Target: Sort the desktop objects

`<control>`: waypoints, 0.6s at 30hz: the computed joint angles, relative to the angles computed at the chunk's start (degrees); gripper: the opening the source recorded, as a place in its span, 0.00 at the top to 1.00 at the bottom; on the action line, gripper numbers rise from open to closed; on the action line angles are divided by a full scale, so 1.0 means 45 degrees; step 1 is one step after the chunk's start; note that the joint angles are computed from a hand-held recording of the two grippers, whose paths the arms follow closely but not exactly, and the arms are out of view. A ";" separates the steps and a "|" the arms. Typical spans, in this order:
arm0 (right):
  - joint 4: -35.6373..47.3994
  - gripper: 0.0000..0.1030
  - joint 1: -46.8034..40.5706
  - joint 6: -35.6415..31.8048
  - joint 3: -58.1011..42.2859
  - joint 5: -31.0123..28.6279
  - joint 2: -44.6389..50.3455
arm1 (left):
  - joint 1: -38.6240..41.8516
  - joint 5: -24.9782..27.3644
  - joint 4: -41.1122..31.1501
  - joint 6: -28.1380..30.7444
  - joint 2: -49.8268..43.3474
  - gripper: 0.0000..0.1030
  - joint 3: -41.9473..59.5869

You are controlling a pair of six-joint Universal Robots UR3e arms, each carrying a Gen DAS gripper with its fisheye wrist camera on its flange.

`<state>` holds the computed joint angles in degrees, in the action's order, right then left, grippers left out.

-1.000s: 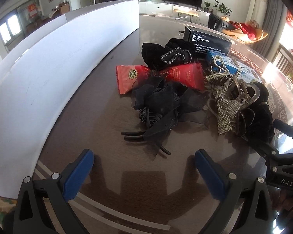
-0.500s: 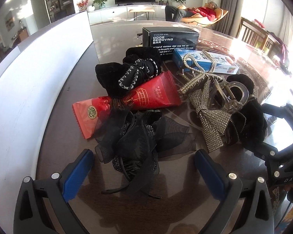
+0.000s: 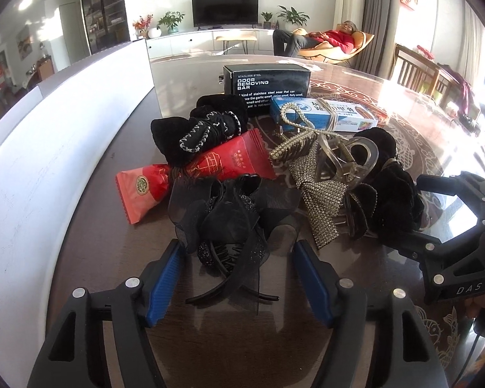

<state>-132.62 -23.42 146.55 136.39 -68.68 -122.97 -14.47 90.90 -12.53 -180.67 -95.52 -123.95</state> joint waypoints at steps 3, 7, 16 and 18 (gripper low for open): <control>-0.0004 0.00 0.0016 0.0016 -0.0006 -0.0006 0.0004 | 0.0194 -0.0197 0.0237 0.0182 0.0165 0.22 -0.0427; -0.0003 0.00 0.0011 0.0010 0.0004 -0.0014 -0.0013 | 0.0164 -0.0265 0.0204 0.0187 0.0061 0.11 -0.0448; -0.0027 0.00 -0.0015 0.0252 0.0092 -0.0169 -0.0172 | 0.0107 -0.0199 0.0069 0.0195 0.0015 0.06 -0.0346; -0.0027 0.00 -0.0015 0.0252 0.0092 -0.0169 -0.0172 | 0.0157 -0.0245 0.0016 0.0204 0.0069 0.05 -0.0378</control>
